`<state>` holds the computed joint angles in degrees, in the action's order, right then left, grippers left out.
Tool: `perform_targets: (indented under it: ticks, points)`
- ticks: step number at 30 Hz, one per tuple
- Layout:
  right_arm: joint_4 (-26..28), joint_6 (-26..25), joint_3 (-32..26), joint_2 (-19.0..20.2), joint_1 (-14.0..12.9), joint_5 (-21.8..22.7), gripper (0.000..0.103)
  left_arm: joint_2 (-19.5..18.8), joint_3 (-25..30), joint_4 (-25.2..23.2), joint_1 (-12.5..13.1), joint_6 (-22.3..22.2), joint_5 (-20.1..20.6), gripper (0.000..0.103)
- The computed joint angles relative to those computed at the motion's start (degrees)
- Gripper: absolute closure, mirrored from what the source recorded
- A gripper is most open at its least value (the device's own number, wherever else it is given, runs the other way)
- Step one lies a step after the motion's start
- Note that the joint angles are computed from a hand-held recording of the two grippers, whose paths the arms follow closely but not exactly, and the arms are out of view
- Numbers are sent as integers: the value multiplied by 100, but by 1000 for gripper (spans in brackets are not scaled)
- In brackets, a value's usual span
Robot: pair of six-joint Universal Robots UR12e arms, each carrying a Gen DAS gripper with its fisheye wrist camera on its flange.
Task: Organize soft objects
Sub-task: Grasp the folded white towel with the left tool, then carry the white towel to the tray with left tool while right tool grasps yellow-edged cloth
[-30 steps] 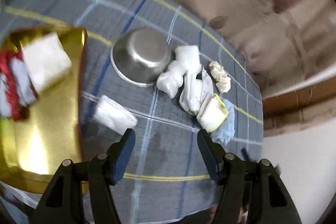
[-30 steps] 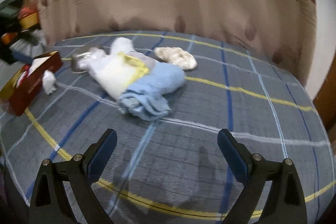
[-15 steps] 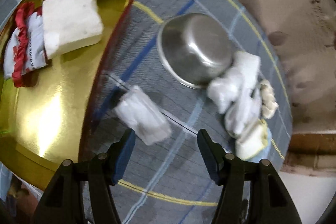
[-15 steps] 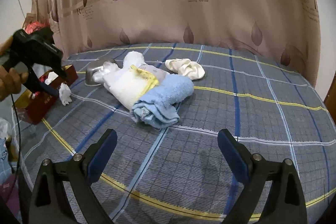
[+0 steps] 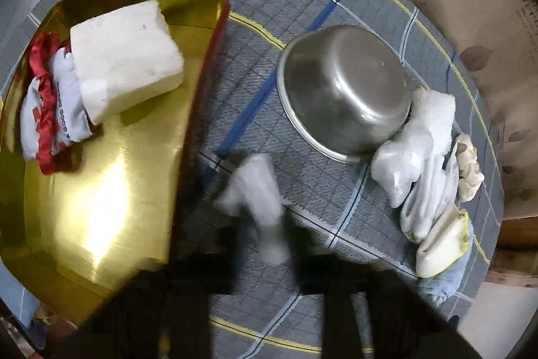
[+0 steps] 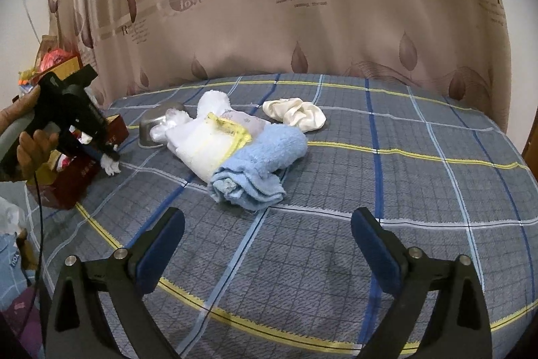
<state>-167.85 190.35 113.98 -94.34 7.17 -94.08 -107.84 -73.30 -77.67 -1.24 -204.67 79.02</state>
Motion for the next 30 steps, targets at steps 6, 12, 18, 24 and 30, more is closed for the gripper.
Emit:
perform_targets:
  ticks: [6, 12, 18, 24, 30]
  points:
    - [39, 22, -4, -10, -28, 31, 3, 46, -29, -74, -71, 441, -122, 96]
    - [99, 55, -16, -14, -22, 15, 3, 148, -52, 159, -162, 1200, -431, 95]
    - [150, 126, -32, -18, -76, 116, 3, 552, -466, 682, -198, 1552, -540, 95]
    - [279, -538, -277, 63, -156, 706, 3, 1060, -1076, 1357, -183, 1712, -586, 95]
    - [1170, -2216, -1139, 552, -25, 862, 2, 1378, -1390, 1469, 112, 1690, -801, 95]
